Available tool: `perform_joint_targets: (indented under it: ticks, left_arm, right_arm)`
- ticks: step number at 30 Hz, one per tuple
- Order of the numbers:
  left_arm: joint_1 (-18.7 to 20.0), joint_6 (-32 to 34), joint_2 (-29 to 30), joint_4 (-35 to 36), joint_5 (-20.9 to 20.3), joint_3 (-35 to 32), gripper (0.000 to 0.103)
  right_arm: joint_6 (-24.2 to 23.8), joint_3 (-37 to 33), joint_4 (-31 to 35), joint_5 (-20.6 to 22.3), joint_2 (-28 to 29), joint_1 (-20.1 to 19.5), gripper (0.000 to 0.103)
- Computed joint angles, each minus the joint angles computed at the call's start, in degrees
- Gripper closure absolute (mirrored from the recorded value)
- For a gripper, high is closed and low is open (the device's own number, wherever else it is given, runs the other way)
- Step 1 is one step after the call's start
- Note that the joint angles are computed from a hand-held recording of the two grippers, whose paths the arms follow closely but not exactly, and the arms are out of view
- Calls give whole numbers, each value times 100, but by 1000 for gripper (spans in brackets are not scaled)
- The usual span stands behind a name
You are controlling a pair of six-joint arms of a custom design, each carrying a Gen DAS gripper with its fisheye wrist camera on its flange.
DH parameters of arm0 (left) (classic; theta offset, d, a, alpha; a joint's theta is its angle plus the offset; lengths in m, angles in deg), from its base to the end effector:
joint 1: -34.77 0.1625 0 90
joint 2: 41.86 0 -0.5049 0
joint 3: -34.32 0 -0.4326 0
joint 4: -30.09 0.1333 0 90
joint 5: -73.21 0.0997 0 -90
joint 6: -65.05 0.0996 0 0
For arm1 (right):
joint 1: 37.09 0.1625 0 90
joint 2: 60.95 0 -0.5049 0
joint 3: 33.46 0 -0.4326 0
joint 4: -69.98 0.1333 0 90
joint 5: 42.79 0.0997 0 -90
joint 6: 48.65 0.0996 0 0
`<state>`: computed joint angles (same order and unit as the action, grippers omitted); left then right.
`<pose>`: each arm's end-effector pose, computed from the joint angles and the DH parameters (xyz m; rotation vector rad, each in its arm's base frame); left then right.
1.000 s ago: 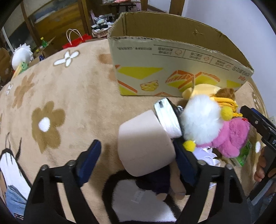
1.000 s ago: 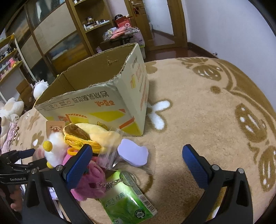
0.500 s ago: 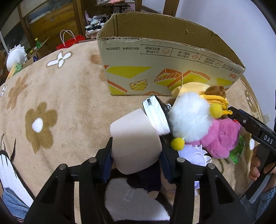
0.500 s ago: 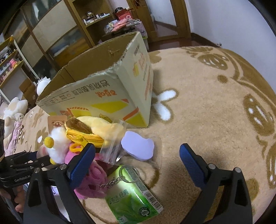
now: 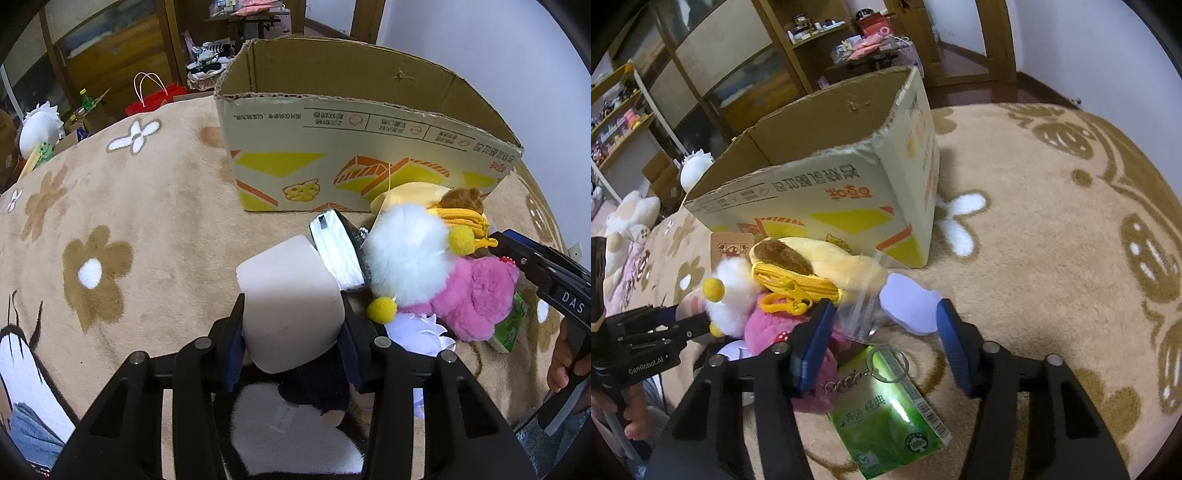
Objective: Organize soft objects
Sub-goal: 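Lift the white plush with the left tool while the right tool grasps the clear bag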
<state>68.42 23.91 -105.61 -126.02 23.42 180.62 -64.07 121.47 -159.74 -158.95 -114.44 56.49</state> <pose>-0.1848 -0.3604 0.0852 0.4502 2.3980 -0.4384 0.1110 -0.3420 0.1359 0.2147 -2.5101 0.8067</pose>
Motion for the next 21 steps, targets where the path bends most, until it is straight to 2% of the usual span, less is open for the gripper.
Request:
perform_joint_targets:
  ticks: [12, 19, 21]
  left_arm:
    - [-170, -110, -102, -41, 194, 98, 61]
    - [-417, -281, -191, -59, 515, 192, 64]
    - [-491, -299, -217, -116, 631, 230, 64]
  right_arm:
    - [-171, 23, -173, -705, -81, 575, 91]
    - [-4, 75, -91, -988, -270, 615, 99]
    - [-21, 74, -254, -1089, -234, 650, 100]
